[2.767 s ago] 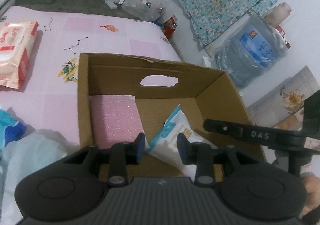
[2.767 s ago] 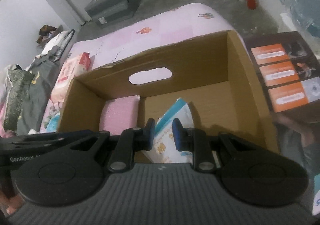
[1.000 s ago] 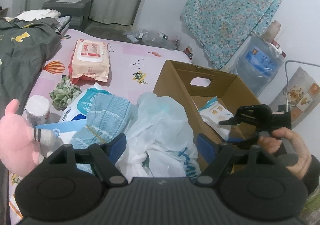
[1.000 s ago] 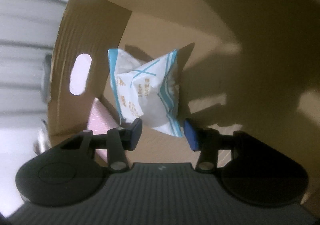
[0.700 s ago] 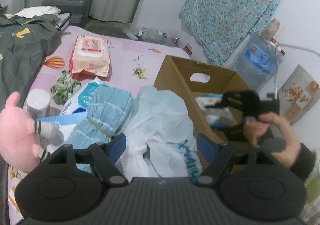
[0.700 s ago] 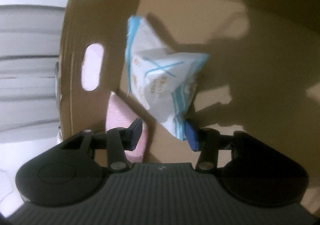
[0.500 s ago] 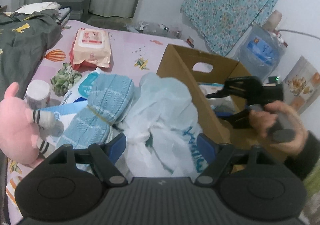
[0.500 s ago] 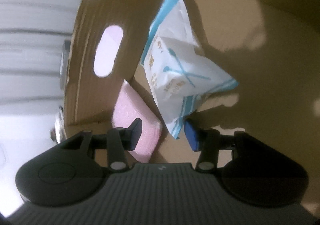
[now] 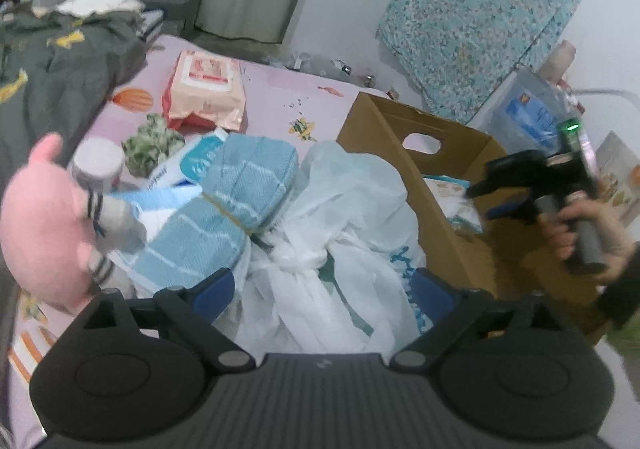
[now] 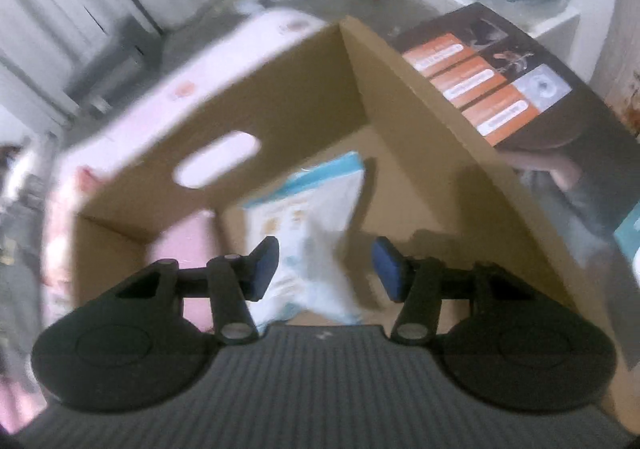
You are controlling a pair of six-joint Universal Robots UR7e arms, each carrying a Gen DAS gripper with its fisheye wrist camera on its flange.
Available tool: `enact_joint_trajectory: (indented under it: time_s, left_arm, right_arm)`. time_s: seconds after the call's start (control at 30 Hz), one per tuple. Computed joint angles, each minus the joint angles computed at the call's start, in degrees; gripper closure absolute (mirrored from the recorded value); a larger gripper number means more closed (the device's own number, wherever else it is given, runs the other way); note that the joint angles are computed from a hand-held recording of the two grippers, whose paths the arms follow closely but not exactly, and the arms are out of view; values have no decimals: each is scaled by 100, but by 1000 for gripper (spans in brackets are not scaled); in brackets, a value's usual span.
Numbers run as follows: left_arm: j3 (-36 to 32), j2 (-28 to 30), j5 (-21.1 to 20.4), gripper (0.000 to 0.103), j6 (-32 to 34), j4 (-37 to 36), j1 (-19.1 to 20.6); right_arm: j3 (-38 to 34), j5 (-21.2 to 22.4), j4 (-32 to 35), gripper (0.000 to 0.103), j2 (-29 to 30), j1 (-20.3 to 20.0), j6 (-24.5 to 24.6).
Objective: Organize soft objects
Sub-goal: 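Push the white packet inside the box with the right gripper, then withdraw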
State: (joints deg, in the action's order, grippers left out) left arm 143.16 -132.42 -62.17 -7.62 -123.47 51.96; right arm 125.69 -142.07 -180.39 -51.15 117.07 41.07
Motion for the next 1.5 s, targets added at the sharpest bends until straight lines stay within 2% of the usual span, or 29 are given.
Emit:
enact_joint_trajectory:
  time_s: [0.07,0.13,0.23,0.43,0.63,0.73,0.83,0.93,1.03,1.1,1.23,1.4,1.5]
  left_arm:
    - [-36,51,-152,7,-34,19,133]
    - [-54,57,-144,7,-38,104,156]
    - [-6,-72,75,7,-6,254,26]
    - [33,-272,365,7,-87,513,-191]
    - [-18,-330,460,7,-215,807,-260]
    - [-11,-476,626,7,-284,1022,-409]
    - [8,-703,894,7,-389,1375,-662]
    - [18,-914,1149,7,-573,1721,-910]
    - [5,-1150,1339,7,-830,2085,-1143]
    - [-23,-1316,1461,7,-972,2357,-1305]
    - [-129,-1741,1905,7,-1396,3242,-1848]
    - [-355,-2094,2312,7,-1924,4201,-2418]
    - [-502,-2191,2465,7,-2118,4563,-2649]
  right_arm:
    - [-172,176,212,51,192,-180,-77]
    - [-247,393,-90,53,384,-332,-387]
    - [-354,548,-442,58,589,-412,-810]
    - [-532,744,-1179,62,888,-546,-1611]
    - [-634,605,-2184,61,1259,-561,-2464]
    - [-480,646,-2302,61,1093,-508,-2415]
    - [-326,655,-2516,60,907,-308,-2650]
    - [-129,1185,-2508,60,649,-268,-2869]
    - [-196,1248,-1971,62,652,-336,-2753]
    - [-209,1335,-1715,65,691,-517,-2551]
    - [-80,1527,-2044,63,611,-548,-2469]
    - [39,1531,-2147,63,311,-63,-2714]
    - [93,1706,-2054,62,105,297,-2712]
